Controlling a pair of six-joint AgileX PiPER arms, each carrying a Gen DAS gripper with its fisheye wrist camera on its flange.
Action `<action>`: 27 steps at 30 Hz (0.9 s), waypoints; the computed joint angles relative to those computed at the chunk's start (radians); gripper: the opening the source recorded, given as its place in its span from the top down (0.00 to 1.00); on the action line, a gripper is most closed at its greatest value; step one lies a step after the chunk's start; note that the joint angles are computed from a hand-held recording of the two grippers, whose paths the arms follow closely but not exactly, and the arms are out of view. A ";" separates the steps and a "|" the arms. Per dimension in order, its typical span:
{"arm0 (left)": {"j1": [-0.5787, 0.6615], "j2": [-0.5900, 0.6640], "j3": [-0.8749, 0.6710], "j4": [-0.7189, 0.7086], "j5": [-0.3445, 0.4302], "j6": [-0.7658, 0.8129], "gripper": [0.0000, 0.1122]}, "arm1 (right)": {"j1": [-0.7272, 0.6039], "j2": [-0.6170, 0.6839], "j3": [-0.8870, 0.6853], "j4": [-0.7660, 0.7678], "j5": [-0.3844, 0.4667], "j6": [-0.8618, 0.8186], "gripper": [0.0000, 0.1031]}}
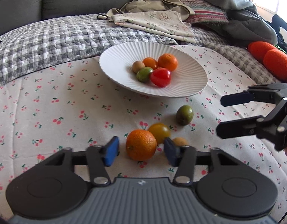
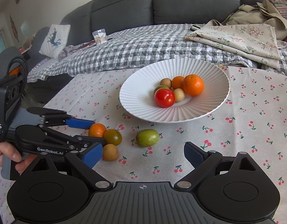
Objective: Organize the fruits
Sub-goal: 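Grasp a mandarin with the left tool while the right tool grasps a green tomato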
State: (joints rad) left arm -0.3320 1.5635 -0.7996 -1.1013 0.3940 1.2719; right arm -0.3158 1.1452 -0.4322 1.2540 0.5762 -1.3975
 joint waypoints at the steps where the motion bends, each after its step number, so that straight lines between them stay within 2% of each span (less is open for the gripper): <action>1: -0.008 0.002 0.001 0.015 -0.007 -0.007 0.70 | 0.012 0.005 0.001 0.009 -0.010 -0.007 0.09; 3: -0.015 -0.005 0.015 -0.008 -0.022 0.037 0.71 | 0.037 0.012 0.005 0.043 -0.037 -0.039 0.09; 7: 0.007 -0.009 0.011 0.010 0.008 0.008 0.71 | 0.076 0.057 -0.002 0.130 -0.080 -0.113 0.16; 10: 0.016 -0.015 0.011 0.020 0.016 0.002 0.71 | 0.119 0.113 -0.009 0.208 -0.119 -0.174 0.29; 12: 0.028 -0.022 0.015 0.019 0.023 0.016 0.71 | 0.127 0.147 -0.018 0.229 -0.116 -0.200 0.43; 16: 0.052 -0.017 0.011 0.018 0.029 0.008 0.71 | 0.133 0.190 -0.034 0.305 -0.138 -0.261 0.50; 20: 0.045 -0.020 0.013 0.026 0.022 0.003 0.71 | 0.153 0.227 -0.049 0.352 -0.153 -0.299 0.67; 23: 0.046 -0.023 0.013 0.017 0.030 0.009 0.71 | 0.147 0.214 -0.038 0.342 -0.144 -0.312 0.67; 27: 0.044 -0.026 0.015 0.016 0.029 0.008 0.72 | 0.107 0.186 -0.031 0.260 -0.105 -0.250 0.67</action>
State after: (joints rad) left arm -0.2882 1.5372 -0.7850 -1.0853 0.4230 1.2804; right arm -0.2093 1.3310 -0.4628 1.5135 0.4708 -1.6470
